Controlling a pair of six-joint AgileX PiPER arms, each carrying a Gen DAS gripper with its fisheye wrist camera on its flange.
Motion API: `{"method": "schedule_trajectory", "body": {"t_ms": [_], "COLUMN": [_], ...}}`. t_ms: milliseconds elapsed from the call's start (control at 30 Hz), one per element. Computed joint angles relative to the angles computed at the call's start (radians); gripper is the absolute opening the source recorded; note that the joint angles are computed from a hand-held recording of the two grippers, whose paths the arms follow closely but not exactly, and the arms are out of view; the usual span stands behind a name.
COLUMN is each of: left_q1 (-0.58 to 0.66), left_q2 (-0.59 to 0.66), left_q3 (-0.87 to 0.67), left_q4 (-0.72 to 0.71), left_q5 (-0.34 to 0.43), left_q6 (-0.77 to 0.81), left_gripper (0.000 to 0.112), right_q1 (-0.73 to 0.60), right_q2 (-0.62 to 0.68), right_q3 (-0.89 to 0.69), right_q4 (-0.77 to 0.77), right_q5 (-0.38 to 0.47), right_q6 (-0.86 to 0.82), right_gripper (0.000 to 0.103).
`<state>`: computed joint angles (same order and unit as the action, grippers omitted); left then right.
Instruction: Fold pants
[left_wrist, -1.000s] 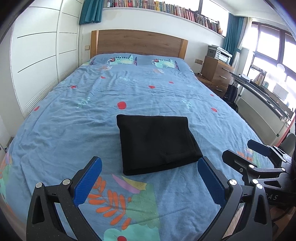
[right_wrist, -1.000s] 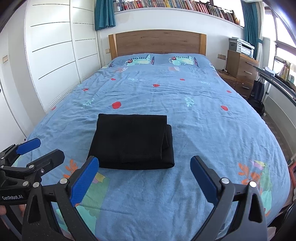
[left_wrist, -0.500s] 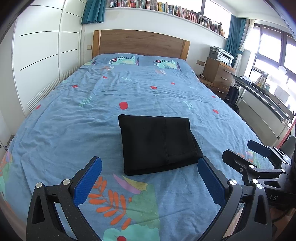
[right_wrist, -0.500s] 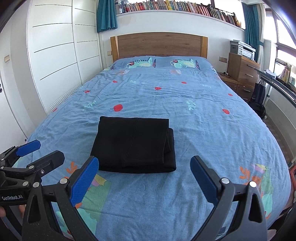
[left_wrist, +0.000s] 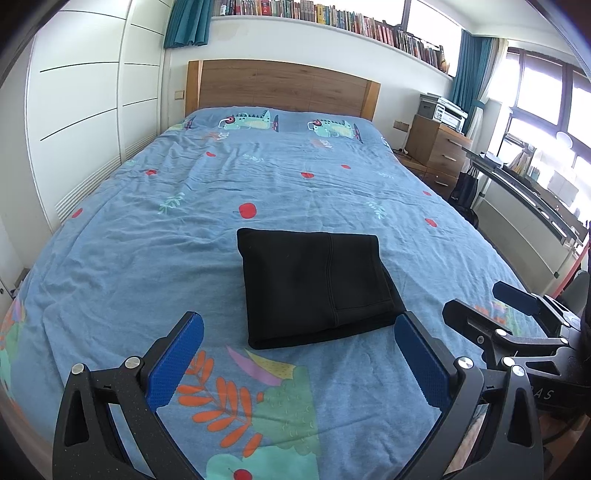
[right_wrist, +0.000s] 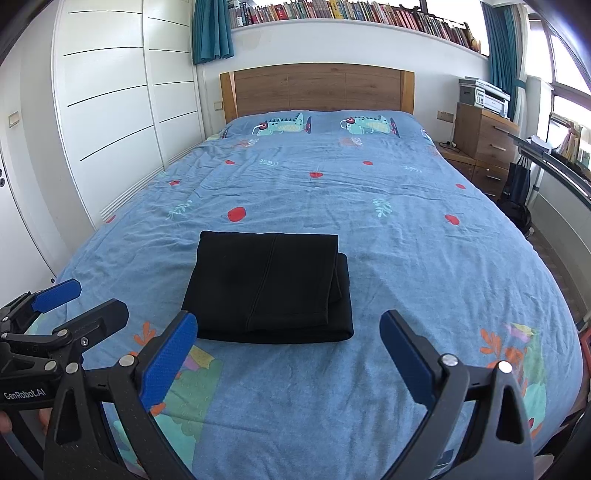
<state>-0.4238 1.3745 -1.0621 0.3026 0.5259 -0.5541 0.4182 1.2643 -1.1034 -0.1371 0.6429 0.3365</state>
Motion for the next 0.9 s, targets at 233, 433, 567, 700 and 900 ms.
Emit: {"method": "schedule_trajectory", "body": {"t_ms": [233, 433, 567, 700, 900], "left_q1": [0.003, -0.006, -0.012, -0.01, -0.009], "left_q2": [0.001, 0.001, 0.001, 0.002, 0.002], "left_q3": [-0.001, 0.0, -0.001, 0.0, 0.004], "left_q4": [-0.004, 0.026, 0.05, 0.046, 0.04], "left_q5": [0.004, 0.008, 0.013, 0.011, 0.006], "left_q6": [0.001, -0.025, -0.042, -0.037, -0.03], "left_gripper": [0.101, 0.101, 0.101, 0.101, 0.101], "right_q1": [0.002, 0.002, 0.002, 0.0, 0.001], "right_q2": [-0.002, -0.001, -0.002, -0.002, -0.005], "right_q3": [0.008, 0.007, 0.017, 0.017, 0.023], "right_q4": [-0.005, -0.005, -0.011, -0.007, -0.01], "right_q5": [-0.006, -0.005, -0.011, -0.012, -0.014], "right_q6": [0.005, 0.007, 0.016, 0.012, 0.016], "right_gripper": [0.103, 0.103, 0.103, 0.103, 0.103]}}
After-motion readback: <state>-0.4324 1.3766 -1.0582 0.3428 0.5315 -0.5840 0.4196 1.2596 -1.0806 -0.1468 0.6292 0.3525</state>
